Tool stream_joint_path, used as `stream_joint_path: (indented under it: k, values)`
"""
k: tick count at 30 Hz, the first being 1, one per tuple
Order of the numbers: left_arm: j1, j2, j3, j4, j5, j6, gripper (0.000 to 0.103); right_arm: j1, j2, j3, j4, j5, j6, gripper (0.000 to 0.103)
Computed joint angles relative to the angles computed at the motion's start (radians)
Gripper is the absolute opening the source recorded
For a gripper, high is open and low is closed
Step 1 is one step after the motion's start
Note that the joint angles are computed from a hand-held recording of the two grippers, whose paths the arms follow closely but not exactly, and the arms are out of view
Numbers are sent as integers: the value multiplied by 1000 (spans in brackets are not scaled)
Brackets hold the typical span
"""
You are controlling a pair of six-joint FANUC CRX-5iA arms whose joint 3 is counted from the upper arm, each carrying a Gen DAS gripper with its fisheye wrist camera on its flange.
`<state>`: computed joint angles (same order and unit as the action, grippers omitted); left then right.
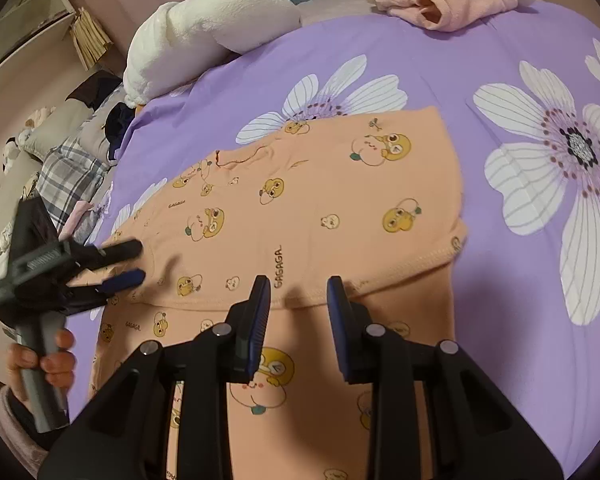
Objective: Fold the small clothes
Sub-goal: 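Grasp the other sleeve cuff with the left gripper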
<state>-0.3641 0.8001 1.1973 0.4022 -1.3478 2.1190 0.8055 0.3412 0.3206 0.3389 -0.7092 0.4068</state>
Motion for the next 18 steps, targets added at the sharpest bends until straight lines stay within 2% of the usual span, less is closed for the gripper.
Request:
stream_joint_path:
  k: [1,4,8,9,12,18]
  values:
    - [3,-49,-91,8,49,-16,64,0,-7,-9,1,3,-4,29]
    - [18,-141,-258,58,138,-47,64,7,-31,-43,24,24,-31,31]
    - [48,-281,-459,69,247,-73,73,22,-65,-84,53,55,-66,31]
    - [65,-339,-541,68,291,-76,74,28,-75,-95,62,64,-76,31]
    - [111,-448,-688,55,363,-56,74,47,-92,-110,78,70,-90,31]
    - [257,-680,-1008,36,497,68,75,81,-113,-139,106,96,-148,32]
